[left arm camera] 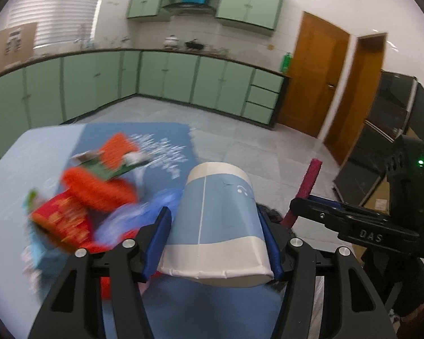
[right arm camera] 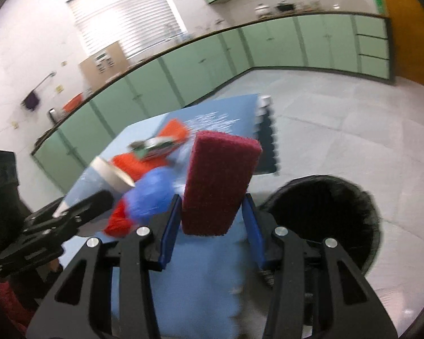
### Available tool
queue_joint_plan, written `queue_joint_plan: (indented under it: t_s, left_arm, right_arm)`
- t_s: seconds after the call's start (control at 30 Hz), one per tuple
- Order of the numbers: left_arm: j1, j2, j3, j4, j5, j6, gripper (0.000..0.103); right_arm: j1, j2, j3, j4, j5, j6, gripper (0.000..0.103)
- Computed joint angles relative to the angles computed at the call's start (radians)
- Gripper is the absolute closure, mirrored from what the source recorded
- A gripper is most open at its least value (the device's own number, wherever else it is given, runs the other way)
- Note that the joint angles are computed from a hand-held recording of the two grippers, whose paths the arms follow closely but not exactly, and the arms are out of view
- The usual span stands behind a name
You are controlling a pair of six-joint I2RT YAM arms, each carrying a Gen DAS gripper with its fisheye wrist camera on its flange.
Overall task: Collect trash
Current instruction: 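Carry the pad in the right gripper and cup in the left over the black bin, then open the right gripper dropping the pad while left releases the cup into the bin, then move both open grippers back to the trash pile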
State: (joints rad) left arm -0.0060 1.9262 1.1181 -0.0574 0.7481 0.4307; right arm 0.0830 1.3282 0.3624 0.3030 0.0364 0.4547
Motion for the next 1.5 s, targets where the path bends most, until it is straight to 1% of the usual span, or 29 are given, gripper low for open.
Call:
queue_joint_plan:
  t_s: [0.1, 0.17, 0.3, 0.4, 0.47, 0.5, 0.53, 0.57, 0.6, 0.7, 0.73, 0.83, 0.9, 0.97, 1.1, 1.23, 1.37, 1.5]
  left_arm:
    - [-0.094, 0.039, 0.027, 0.036, -0.008, -0.051, 0.044]
    - [-0.145, 0.065, 0.048, 0.052, -0.021, -0.075, 0.044]
    - [-0.242, 0.149, 0.114, 0.072, -0.062, -0.121, 0.044]
    - [-0.295, 0.228, 0.197, 0.046, -0.092, -0.141, 0.043]
    - [-0.324, 0.279, 0.260, 0.007, -0.110, -0.139, 0.042]
    - [-0.337, 0.295, 0.279, 0.000, -0.120, -0.144, 0.038]
    - [-0.347, 0.317, 0.310, -0.020, -0.125, -0.144, 0.032]
    - [-0.354, 0.334, 0.334, -0.036, -0.126, -0.147, 0.029]
    - [-0.357, 0.343, 0.342, -0.039, -0.126, -0.151, 0.027]
    - [-0.368, 0.356, 0.365, -0.055, -0.121, -0.165, 0.026]
    - [-0.365, 0.351, 0.361, -0.053, -0.117, -0.168, 0.026]
    - [-0.347, 0.320, 0.329, -0.034, -0.112, -0.166, 0.026]
    - [-0.328, 0.280, 0.282, 0.000, -0.113, -0.162, 0.026]
    - [-0.289, 0.216, 0.200, 0.055, -0.110, -0.154, 0.025]
    - [-0.204, 0.109, 0.076, 0.134, -0.118, -0.135, 0.025]
    - [-0.104, 0.045, 0.010, 0.166, -0.122, -0.111, 0.024]
    - [-0.004, 0.021, -0.030, 0.194, -0.130, -0.081, 0.024]
    - [0.075, 0.042, -0.030, 0.189, -0.130, -0.039, 0.024]
  right_arm:
    - [-0.120, 0.013, -0.018, 0.014, -0.040, -0.056, 0.061]
    - [-0.212, 0.055, -0.018, 0.038, -0.077, -0.103, 0.061]
    - [-0.328, 0.161, -0.007, 0.100, -0.108, -0.171, 0.061]
    - [-0.395, 0.264, 0.013, 0.144, -0.133, -0.202, 0.061]
    - [-0.429, 0.352, 0.040, 0.172, -0.140, -0.228, 0.059]
    - [-0.441, 0.377, 0.049, 0.177, -0.143, -0.239, 0.058]
    - [-0.445, 0.413, 0.059, 0.186, -0.134, -0.245, 0.056]
    - [-0.451, 0.444, 0.069, 0.194, -0.125, -0.251, 0.048]
    - [-0.453, 0.458, 0.060, 0.210, -0.118, -0.253, 0.046]
    - [-0.464, 0.500, 0.063, 0.232, -0.113, -0.246, 0.041]
    - [-0.466, 0.505, 0.062, 0.239, -0.110, -0.237, 0.038]
    - [-0.440, 0.482, 0.041, 0.263, -0.078, -0.214, 0.028]
    - [-0.394, 0.442, 0.025, 0.261, -0.035, -0.191, 0.024]
    - [-0.335, 0.385, 0.001, 0.268, -0.001, -0.154, 0.018]
    - [-0.215, 0.307, -0.015, 0.280, 0.043, -0.082, 0.016]
    - [-0.074, 0.284, 0.007, 0.290, 0.104, -0.021, 0.014]
    - [0.059, 0.312, 0.059, 0.302, 0.165, -0.005, 0.014]
    - [0.141, 0.332, 0.104, 0.292, 0.208, 0.012, 0.014]
